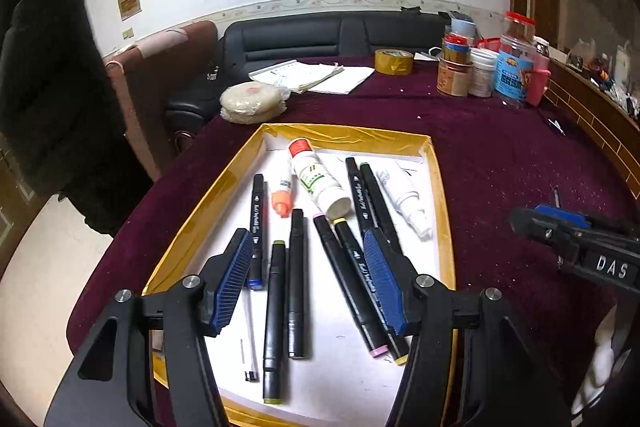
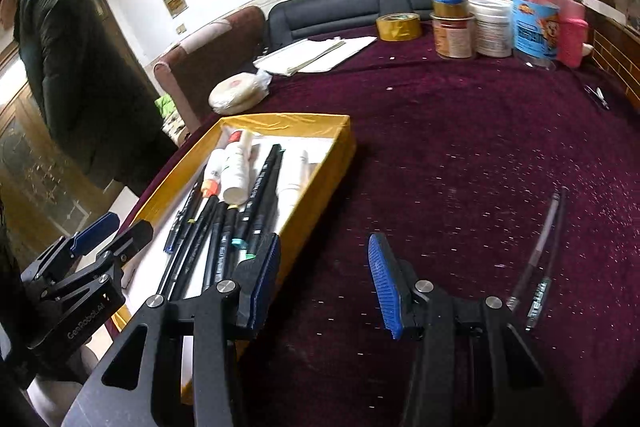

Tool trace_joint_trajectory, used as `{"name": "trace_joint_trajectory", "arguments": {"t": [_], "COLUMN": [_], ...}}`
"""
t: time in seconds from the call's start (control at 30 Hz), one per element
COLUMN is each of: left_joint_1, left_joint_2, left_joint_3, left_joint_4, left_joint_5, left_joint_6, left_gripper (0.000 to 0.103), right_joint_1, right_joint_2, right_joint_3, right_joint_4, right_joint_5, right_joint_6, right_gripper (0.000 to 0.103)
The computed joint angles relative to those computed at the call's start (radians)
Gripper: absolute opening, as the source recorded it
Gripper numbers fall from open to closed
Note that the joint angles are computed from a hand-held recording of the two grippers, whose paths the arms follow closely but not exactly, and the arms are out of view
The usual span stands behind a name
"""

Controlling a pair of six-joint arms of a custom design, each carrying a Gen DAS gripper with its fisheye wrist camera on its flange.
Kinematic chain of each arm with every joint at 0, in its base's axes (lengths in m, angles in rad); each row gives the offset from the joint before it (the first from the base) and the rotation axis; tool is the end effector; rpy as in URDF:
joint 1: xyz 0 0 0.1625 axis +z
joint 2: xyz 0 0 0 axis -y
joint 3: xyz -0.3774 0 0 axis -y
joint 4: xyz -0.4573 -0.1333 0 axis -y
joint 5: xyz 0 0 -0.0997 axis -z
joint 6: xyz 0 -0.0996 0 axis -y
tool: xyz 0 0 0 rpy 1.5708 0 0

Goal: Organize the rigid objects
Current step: 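Move both open tools back over the last pen and marker on the carpet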

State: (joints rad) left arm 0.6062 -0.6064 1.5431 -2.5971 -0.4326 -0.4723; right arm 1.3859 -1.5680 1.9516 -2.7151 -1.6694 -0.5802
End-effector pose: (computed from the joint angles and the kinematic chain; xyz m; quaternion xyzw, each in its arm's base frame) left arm -0.4347 -0.5736 -0.0235 0.1817 0.8221 -0.3827 0.3804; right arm 0.0174 -0.5787 0.3657 0.1642 -0.9129 0.3269 0.1809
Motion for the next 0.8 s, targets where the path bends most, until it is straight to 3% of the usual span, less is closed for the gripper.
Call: {"name": "trace_joint_trajectory", "arguments": {"t": [0.27, 0.6, 0.8], "left_joint_1": [-0.009, -0.024, -0.029], "left_joint_2": [0.030, 0.085, 0.128], "left_joint_3": [-0.044, -0.093, -0.144], "left_joint_4": [0.043, -0.045, -0.018], "left_joint_5": [-0.042, -0.169, -0.258], "left_joint_6": [0.007, 0.086, 0.107], "left_gripper": [0.057, 0.057, 0.057], "right_joint_1": [-0.080, -0.264, -0.262], "right_joint_2": [-0.044, -0.121, -0.106], "right_joint_3": [-0.020, -0.062, -0.088], "right_joint_4": [0.012, -0.034, 0.015], "right_joint_5": [0.045, 0.039, 0.023], "right_joint_6": [0.037, 0.156, 0.131], "right_gripper": [0.041, 0.041, 0.041]}}
